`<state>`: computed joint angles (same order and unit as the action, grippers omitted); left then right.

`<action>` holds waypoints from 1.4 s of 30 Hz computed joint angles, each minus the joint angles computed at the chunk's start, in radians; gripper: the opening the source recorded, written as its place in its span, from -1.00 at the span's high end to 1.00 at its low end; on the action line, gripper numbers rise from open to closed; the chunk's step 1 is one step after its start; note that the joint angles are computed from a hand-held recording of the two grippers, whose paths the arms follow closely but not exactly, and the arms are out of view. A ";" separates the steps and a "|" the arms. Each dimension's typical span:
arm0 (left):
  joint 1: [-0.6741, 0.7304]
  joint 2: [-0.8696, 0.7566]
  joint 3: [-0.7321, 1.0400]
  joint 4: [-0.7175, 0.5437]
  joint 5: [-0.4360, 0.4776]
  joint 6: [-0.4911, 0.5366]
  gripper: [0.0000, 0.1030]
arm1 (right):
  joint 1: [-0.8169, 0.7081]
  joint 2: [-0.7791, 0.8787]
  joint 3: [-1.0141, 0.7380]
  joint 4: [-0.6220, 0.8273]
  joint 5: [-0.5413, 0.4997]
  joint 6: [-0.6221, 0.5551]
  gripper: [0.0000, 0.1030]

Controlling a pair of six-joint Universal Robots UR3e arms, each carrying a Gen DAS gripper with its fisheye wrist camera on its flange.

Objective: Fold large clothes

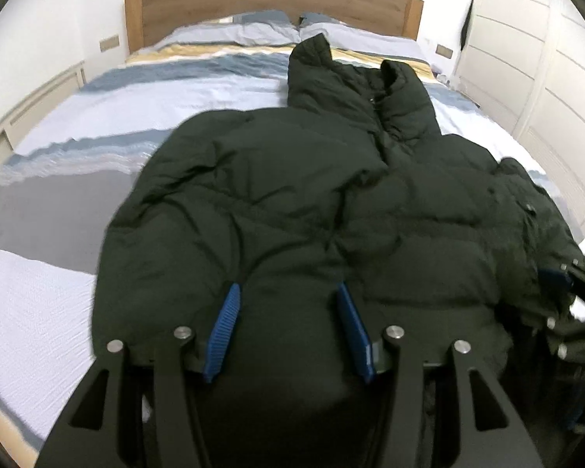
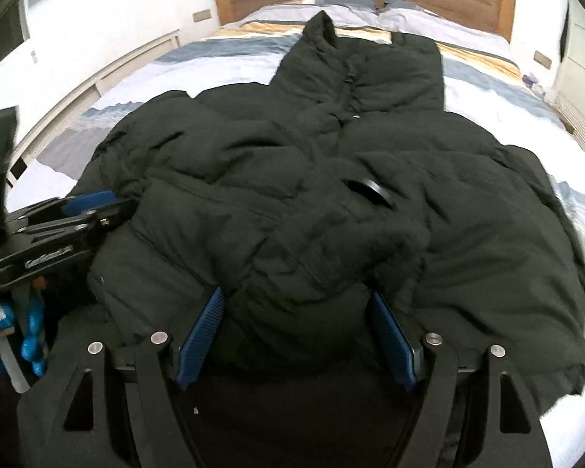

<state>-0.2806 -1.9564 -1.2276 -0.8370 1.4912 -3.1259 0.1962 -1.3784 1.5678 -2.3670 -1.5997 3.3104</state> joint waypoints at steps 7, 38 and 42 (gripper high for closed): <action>-0.035 0.285 -0.263 0.039 0.038 -0.023 -0.04 | 0.025 -0.192 0.113 0.087 -0.071 0.042 -0.44; -0.481 1.047 -0.494 -0.351 0.439 -0.178 -0.06 | 0.912 -0.907 0.145 1.068 -0.637 1.137 -0.46; -0.575 1.069 -0.486 -0.396 0.522 -0.240 -0.06 | 1.124 -0.833 0.035 1.295 -0.695 1.451 -0.49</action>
<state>-0.8554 -0.8874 -1.7140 -1.2325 2.0127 -3.3655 1.3205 -2.2111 1.6025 -1.0722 -2.2946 4.7609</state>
